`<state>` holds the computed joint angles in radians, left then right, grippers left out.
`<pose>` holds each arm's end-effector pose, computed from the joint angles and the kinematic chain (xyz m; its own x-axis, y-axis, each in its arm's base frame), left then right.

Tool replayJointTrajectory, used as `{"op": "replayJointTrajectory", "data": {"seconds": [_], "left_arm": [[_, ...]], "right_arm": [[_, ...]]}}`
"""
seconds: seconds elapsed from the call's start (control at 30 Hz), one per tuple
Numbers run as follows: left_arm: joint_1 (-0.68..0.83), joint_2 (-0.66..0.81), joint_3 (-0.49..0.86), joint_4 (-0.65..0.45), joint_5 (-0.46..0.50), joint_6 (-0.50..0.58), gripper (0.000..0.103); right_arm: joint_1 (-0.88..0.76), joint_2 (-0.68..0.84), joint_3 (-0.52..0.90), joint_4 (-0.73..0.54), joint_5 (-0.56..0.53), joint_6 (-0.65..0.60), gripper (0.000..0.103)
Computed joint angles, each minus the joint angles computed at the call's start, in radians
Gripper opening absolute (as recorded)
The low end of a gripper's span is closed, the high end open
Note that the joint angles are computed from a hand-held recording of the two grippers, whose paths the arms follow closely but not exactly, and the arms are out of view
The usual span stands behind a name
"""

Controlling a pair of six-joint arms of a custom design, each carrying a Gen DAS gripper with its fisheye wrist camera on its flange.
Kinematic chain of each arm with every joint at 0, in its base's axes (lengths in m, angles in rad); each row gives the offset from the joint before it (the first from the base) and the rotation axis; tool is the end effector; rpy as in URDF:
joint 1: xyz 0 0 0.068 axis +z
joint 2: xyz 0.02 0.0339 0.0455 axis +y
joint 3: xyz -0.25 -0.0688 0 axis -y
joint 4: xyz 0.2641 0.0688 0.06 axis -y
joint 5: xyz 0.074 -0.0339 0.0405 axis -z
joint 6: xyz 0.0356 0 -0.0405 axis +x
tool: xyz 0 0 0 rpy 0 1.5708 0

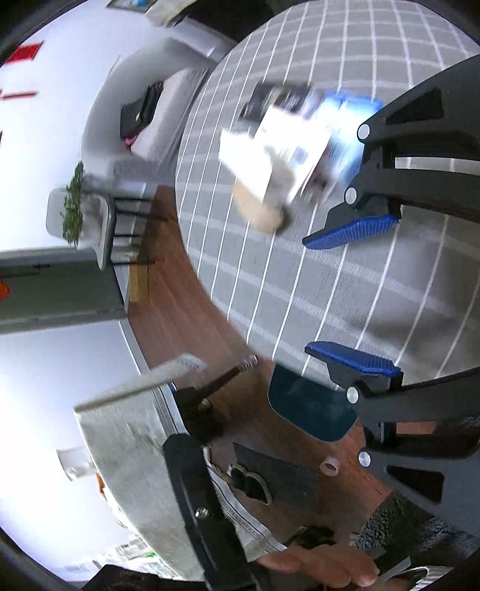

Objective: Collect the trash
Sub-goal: 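Move both tools back over the table toward the white paper carton, then grasp the white paper carton with the left gripper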

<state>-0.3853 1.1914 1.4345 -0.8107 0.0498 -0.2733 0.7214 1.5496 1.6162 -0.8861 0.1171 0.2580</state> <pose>0.2418 -0.1000 0.4086 -0.5915 -0.0510 -0.8047 0.2644 0.9305 -0.2534 0.2647 0.2273 0.3610 -0.6827 -0.2630 -0.6818 -0.4363 0.8951 0.0916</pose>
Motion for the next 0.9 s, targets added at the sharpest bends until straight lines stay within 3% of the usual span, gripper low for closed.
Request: {"op": "replayJointTrajectory", "data": {"seconds": [0.17, 0.53, 0.8, 0.9], "left_arm": [[-0.106, 0.092, 0.038, 0.058, -0.026, -0.048, 0.067], [-0.207, 0.333, 0.153, 0.116, -0.043, -0.137, 0.07], [-0.234, 0.422, 0.188, 0.146, -0.066, -0.113, 0.07], [-0.235, 0.47, 0.231, 0.126, -0.094, -0.1, 0.065]], "right_arm": [[-0.077, -0.127, -0.116, 0.004, -0.015, -0.004, 0.062], [-0.218, -0.268, -0.255, -0.009, -0.079, -0.031, 0.065], [-0.287, -0.335, -0.319, -0.017, -0.116, -0.059, 0.065], [-0.295, -0.352, -0.334, -0.019, -0.112, -0.063, 0.065]]}}
